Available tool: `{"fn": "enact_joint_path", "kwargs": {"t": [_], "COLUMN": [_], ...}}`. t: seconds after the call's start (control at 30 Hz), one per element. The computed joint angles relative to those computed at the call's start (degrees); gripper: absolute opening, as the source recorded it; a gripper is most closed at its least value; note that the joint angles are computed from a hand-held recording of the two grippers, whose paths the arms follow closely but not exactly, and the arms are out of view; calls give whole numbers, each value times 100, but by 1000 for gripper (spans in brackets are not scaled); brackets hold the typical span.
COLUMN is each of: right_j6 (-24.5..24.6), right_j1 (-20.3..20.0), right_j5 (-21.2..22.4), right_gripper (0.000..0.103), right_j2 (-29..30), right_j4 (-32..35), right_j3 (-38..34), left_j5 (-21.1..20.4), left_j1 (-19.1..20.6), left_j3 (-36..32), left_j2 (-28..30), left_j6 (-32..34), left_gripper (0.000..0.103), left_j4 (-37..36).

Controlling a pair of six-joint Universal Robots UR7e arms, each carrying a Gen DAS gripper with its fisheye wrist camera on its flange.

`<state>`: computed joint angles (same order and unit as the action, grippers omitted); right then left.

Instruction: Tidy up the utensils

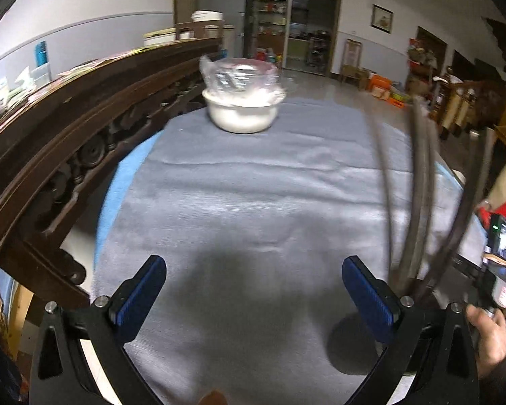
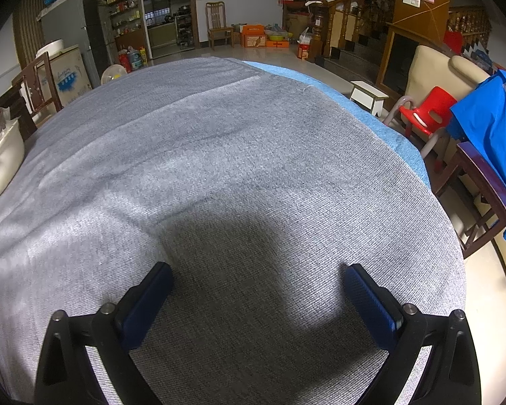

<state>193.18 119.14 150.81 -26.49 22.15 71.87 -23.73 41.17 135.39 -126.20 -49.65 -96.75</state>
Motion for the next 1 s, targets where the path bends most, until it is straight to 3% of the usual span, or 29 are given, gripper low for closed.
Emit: {"fn": "enact_joint_path", "kwargs": {"t": [0.17,0.23,0.3,0.47,0.57,0.67,1.0], "right_j6": [205,230,-64,-770,-936,-741,-572], "right_j1": [30,182,513,1531,1914,2187,2507], "right_j5": [-326,-612,-777,-970,-1072,-1212,-1289], "right_gripper": [102,102,102,103,103,103,103], "right_j2": [-32,-374,-835,-1392,-1401,-1489,-1348], "right_j4": [455,102,-565,-1009,-925,-1025,-800], "right_j3": [-40,407,1007,1609,1571,1702,1588], "left_j5": [-67,-141,-171,-57,-34,-39,-135], "left_j1": [-342,-447,-515,-705,-810,-958,-1185], "left_j3": [-112,-111,-119,-175,-198,-271,-325], "left_j2": [127,102,118,109,72,-18,-171], "left_j6": [-380,-377,-301,-644,-770,-1026,-1189], "left_gripper": [103,103,103,103,103,103,103], "left_j4": [544,540,524,1035,1225,1578,1773]}}
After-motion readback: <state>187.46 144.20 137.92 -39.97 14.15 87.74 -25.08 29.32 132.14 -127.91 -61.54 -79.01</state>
